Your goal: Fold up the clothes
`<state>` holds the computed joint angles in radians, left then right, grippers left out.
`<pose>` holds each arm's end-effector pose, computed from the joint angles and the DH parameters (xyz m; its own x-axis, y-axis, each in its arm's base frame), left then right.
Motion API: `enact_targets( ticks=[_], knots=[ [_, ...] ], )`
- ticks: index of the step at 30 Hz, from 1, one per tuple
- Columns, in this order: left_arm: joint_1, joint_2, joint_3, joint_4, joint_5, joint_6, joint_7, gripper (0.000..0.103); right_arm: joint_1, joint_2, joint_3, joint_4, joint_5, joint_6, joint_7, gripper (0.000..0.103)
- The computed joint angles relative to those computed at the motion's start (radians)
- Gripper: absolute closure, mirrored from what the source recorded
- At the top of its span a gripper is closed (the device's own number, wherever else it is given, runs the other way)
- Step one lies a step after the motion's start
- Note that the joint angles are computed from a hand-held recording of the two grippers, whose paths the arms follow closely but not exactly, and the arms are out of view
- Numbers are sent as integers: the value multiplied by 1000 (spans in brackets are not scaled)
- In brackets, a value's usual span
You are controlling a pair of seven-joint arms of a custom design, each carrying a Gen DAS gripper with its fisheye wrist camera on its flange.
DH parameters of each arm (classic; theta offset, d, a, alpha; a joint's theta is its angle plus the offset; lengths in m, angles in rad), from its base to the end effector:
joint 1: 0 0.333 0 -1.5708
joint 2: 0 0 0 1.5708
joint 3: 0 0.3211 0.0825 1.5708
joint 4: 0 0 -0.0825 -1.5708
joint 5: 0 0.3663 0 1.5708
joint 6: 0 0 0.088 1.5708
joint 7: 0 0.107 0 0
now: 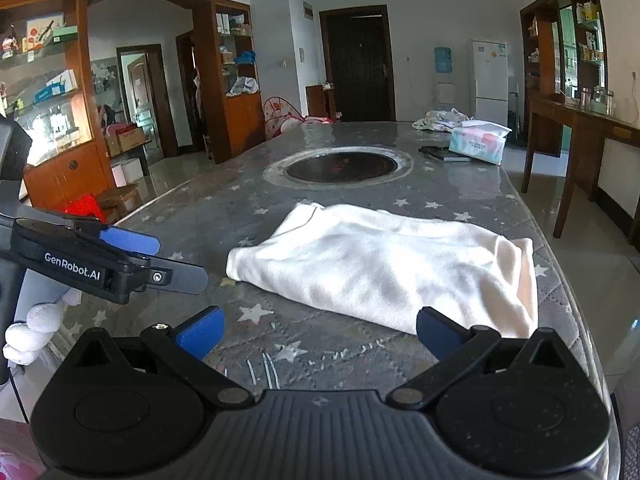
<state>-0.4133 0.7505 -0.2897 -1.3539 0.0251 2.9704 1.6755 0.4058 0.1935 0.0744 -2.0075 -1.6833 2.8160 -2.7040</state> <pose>0.6340 -0.4437 0.4092 -0.6465 -0.7573 0.0924 -0.5207 0.3495 -0.7789 0.5004 0.3137 0.4032 0.0366 -0.9938 -0.1047 -0.5393 0.0686 -0.8393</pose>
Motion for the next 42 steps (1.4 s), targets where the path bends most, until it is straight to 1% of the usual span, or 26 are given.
enact_targets(
  ticks=[3, 9, 16, 21, 23, 30, 36, 42],
  knots=[
    [-3, -3, 3, -7, 4, 5, -1, 0, 0, 2, -1, -1, 27, 4, -24, 0],
    [-11, 0, 9, 4, 15, -11, 2, 0, 14, 8, -5, -1, 87, -5, -95, 0],
    [-27, 23, 18, 58, 22, -52, 5, 0, 24, 19, -15, 9, 106, 2, -136, 0],
    [-40, 36, 31, 86, 27, -71, -8, 0, 27, 35, -23, 20, 173, 22, -215, 0],
    [-42, 40, 33, 94, 28, -77, -11, 0, 32, 38, -30, 24, 171, 29, -223, 0],
    [-57, 62, 50, 143, 37, -111, -36, 0, 44, 48, -39, 38, 148, 15, -214, 0],
    [-75, 97, 69, 213, 49, -153, -62, 0, 42, 57, -43, 49, 154, 18, -233, 0],
    [-82, 131, 75, 276, 57, -192, -69, 0, 46, 75, -49, 68, 160, 24, -249, 0]
  ],
)
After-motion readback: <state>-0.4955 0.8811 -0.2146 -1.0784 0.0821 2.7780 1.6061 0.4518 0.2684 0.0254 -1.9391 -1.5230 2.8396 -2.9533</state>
